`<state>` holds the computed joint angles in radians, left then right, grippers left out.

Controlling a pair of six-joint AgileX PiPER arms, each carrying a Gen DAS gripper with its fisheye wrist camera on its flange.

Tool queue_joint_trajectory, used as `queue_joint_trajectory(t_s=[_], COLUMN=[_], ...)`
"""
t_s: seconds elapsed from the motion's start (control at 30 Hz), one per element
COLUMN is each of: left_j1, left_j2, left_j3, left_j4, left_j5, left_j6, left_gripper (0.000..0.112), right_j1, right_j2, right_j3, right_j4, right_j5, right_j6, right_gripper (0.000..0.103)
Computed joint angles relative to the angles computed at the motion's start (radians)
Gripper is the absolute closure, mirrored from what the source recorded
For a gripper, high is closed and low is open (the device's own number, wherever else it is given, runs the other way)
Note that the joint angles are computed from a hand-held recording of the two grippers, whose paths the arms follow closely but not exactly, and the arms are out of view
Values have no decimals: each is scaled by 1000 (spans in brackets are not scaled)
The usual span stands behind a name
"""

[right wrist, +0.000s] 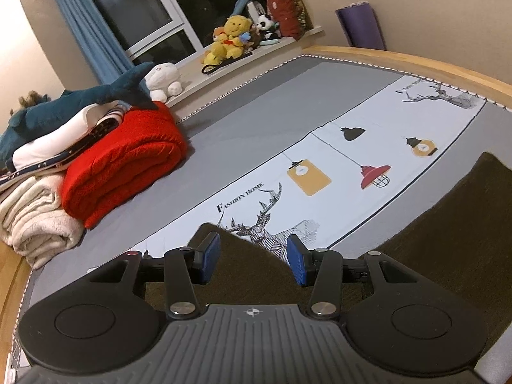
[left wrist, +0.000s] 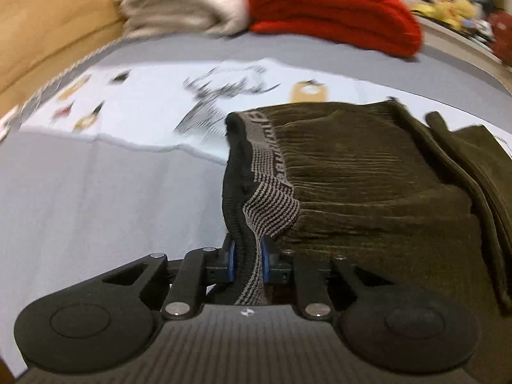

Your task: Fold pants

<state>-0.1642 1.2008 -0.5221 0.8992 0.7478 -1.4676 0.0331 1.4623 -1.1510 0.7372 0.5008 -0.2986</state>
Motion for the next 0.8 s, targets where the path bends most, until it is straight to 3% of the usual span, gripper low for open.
queue_joint_trajectory(t_s=[0.03,0.07,0.1,0.13,0.2,0.33,0.43,0.5,0.6,0.7,0.8], left_j1=[9,-10,-57,-110,-159,-186,-229,-196,-78,-102,-98], left_j2=[-4,-3,9,21,-13,-100,-102,-56,75,69,60], left_j3=[0,-1,-6,-12,8,63,78,64,21,18,24], left_j4=[-14,1,42,83,147,228,264,211,9,69,122], left_j5=[5,39,112,195,241,94,29,-57,-186,-161,-188], left_j6=[3,-31,-101,-170,-257,-242,-236,-171,64,2,-46], left_gripper=[81,79,78,69,60,60,60,60,60,60,60], right_j1=[2,2,1,-2,-7,-24,-29,-30,-27,-21,-15], right_j2=[1,1,3,6,11,28,39,47,55,62,67], right_j3=[-2,-3,-6,-9,-14,-30,-38,-46,-54,-61,-61], right_j4=[-3,-5,-7,-7,-8,-3,-7,-13,-21,-32,-32], right_j5=[3,7,11,17,28,51,62,72,80,85,82], right_j6=[-2,-5,-6,-10,-14,-27,-32,-35,-54,-79,-113], right_gripper=[55,55,55,55,55,55,55,55,55,55,55])
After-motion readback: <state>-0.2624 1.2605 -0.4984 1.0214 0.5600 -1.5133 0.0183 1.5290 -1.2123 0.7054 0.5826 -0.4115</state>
